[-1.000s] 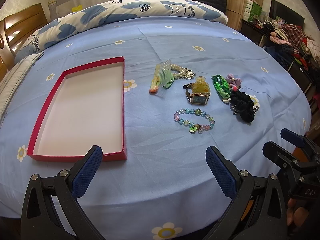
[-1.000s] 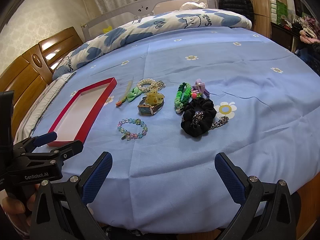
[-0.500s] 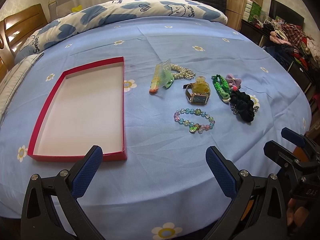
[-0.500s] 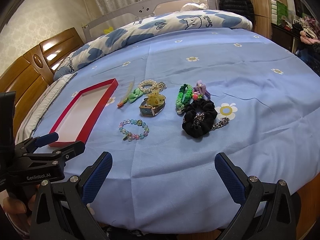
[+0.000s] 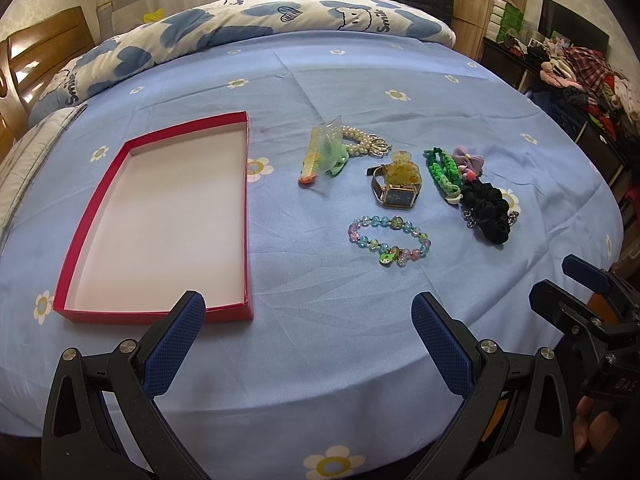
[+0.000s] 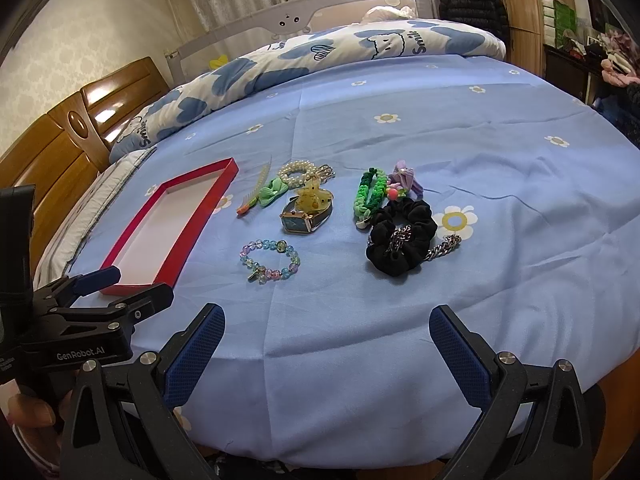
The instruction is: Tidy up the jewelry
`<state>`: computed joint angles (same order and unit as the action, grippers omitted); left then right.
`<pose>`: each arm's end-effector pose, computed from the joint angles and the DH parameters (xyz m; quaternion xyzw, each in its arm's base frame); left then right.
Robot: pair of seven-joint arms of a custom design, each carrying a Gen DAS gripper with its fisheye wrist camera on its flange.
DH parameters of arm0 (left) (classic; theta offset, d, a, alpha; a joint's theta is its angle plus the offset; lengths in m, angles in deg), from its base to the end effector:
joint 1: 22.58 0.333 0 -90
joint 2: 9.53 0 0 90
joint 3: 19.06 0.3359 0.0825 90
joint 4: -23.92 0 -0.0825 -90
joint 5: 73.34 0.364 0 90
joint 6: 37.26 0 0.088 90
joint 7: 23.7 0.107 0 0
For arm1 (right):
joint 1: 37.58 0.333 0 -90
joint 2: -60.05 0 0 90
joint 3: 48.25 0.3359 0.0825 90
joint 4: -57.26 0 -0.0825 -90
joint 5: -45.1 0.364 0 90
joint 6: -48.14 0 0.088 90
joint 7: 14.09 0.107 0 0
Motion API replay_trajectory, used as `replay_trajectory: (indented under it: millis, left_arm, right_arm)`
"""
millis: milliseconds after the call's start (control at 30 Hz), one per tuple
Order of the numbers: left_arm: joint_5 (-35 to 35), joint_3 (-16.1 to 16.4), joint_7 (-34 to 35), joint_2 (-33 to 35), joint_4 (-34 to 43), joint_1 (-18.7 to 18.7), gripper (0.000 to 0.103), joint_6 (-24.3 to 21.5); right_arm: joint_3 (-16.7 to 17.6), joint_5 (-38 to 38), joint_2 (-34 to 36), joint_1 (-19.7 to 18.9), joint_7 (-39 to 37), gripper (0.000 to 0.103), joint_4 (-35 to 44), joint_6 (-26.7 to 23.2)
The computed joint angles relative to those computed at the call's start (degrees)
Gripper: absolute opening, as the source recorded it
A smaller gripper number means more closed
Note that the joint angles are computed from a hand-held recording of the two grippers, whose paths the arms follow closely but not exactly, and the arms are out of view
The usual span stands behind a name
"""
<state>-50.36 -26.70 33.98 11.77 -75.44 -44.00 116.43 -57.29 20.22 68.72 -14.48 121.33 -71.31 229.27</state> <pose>0.5984 -0.3325 0.4600 -0.5927 0.7454 -0.2459 0.1806 0.5441 0.1785 0.4197 -0.6228 0.6874 -0.1797 0.3277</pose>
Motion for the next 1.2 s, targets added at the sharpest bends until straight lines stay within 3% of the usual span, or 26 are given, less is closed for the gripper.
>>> replay_trajectory:
  millis: [133, 267, 300, 400, 533, 667, 800, 933, 967, 1033, 1167, 1200]
  left_arm:
    - [-0.11, -0.03, 0.09, 0.30, 0.28, -0.05, 0.103, -0.17]
    - [-0.63, -0.22, 0.59, 0.59, 0.66, 0.10, 0.103, -0.29]
    - [-0.77, -0.25, 0.70, 0.69, 0.80, 0.11, 0.103, -0.33]
    - [-2.32, -0.92, 2.08, 1.35, 1.59, 0.69, 0.103, -0.49]
    - [-5.95, -2.26, 5.50, 3.03, 3.71, 1.68, 0.103, -1.10]
    - [-8.62, -2.76, 8.06, 4.74, 6.10, 1.83, 0.103, -1.75]
    - [-10.17, -3.00, 10.86, 7.26, 9.77, 1.26, 0.099, -3.53]
    - [-9.77, -1.97, 12.12, 10.94, 15.32, -0.36, 0.099, -6.09]
    - [-9.85, -1.82, 12.41, 11.82, 16.77, -0.56, 0.099, -6.99]
    - [-10.15, -1.60, 12.96, 14.07, 20.20, -0.88, 0.098, -8.63]
    - [-10.85, -1.37, 14.39, 18.17, 26.55, -1.31, 0.094, -12.61]
    - [-11.03, -1.30, 14.71, 18.82, 27.54, -1.39, 0.092, -13.42]
  right_arm:
    - [0.73, 0.31, -0.05, -0.59, -0.59, 0.103, 0.25, -0.99]
    - [4.54, 5.59, -0.35, -3.49, -4.99, 0.102, 0.06, -2.07]
    - [3.85, 4.48, 0.10, -3.25, -3.70, 0.102, -0.23, 0.38]
    - [1.82, 4.51, 0.61, -1.69, -4.12, 0.101, -0.04, 0.50]
    - [2.28, 6.99, 1.35, -2.59, -6.32, 0.101, -0.31, 2.34]
    - [13.18, 17.47, 1.90, -12.48, -16.42, 0.091, 0.67, -0.40]
    - [18.05, 24.27, 3.24, -17.07, -22.88, 0.081, 1.78, -1.08]
    - [17.77, 27.63, 4.82, -16.98, -26.69, 0.076, 3.28, -0.99]
    - [16.35, 26.87, 5.14, -15.90, -26.32, 0.074, 3.79, -1.29]
    - [17.56, 29.72, 5.91, -16.99, -29.37, 0.072, 4.94, -1.70]
    - [12.14, 28.65, 7.46, -12.83, -28.66, 0.067, 7.33, -3.00]
    - [12.60, 29.28, 8.07, -13.43, -29.26, 0.064, 8.06, -3.29]
